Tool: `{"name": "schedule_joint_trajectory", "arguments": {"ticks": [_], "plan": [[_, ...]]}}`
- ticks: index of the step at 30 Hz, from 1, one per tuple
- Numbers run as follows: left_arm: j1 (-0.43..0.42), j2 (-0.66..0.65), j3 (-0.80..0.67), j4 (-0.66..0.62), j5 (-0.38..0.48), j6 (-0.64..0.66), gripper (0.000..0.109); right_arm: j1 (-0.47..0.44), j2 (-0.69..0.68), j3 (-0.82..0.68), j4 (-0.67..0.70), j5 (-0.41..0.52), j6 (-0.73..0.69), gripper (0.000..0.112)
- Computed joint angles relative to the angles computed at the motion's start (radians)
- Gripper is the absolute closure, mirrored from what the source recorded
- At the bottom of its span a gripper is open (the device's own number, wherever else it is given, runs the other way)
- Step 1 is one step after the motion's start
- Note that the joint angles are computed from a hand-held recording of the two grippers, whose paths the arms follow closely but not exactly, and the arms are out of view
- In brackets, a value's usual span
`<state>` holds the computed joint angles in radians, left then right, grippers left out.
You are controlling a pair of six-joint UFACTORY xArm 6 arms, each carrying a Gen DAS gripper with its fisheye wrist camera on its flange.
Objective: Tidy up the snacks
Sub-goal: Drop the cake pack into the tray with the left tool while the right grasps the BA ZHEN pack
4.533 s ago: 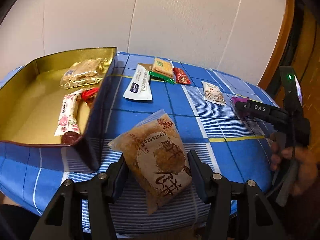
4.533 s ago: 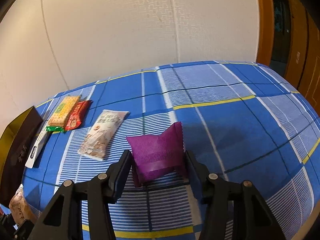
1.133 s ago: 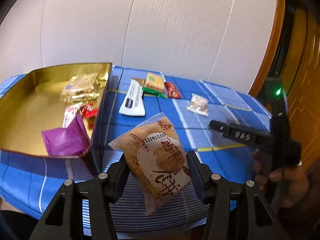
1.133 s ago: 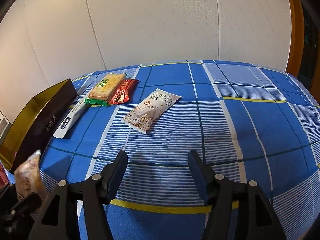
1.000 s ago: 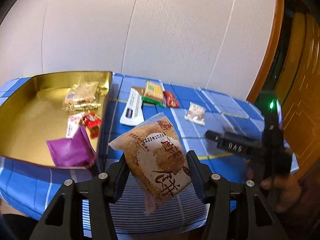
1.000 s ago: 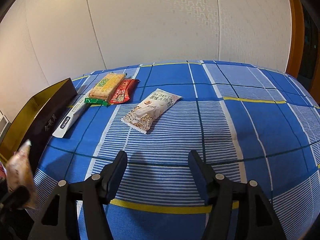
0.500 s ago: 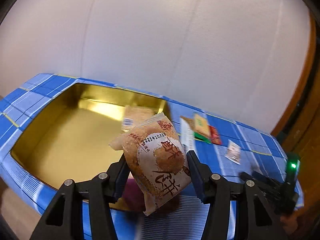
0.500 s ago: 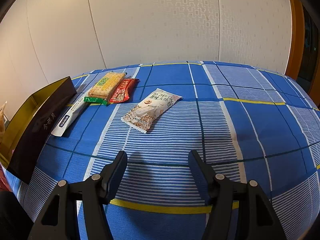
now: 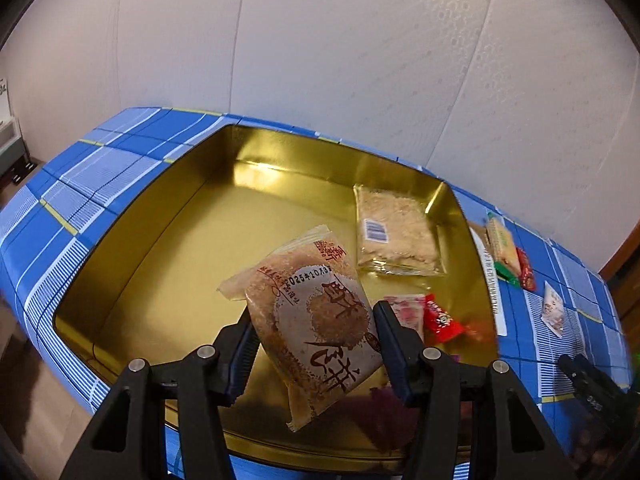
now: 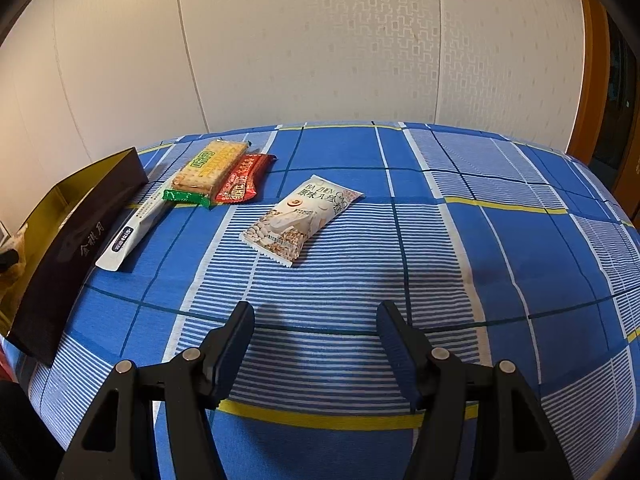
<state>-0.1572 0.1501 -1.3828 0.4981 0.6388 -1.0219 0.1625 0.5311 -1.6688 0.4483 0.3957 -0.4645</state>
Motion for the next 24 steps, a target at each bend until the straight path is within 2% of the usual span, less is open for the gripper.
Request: {"name": "schedule_joint_trajectory", "arguments": {"ticks": [7, 10, 18, 24], "plan": [[0.005, 0.030, -0.031, -0.029, 0.038, 0.014, 0.053, 0.004, 0.021, -0.026, -0.081, -0.003, 0.073, 0.043], [0.004, 0.047, -0.053, -0.043, 0.070, 0.035, 0.052, 0.000, 0.038, -0.060, -0.087, 0.023, 0.103, 0.043], [0.002, 0.050, -0.049, -0.018, 0.070, 0.015, 0.053, -0.011, 0.197, -0.355, -0.132, 0.201, 0.285, 0.043], [0.003, 0.042, -0.036, 0.005, 0.061, -0.005, 0.053, -0.004, 0.310, -0.550, -0.181, 0.276, 0.403, 0.043]]}}
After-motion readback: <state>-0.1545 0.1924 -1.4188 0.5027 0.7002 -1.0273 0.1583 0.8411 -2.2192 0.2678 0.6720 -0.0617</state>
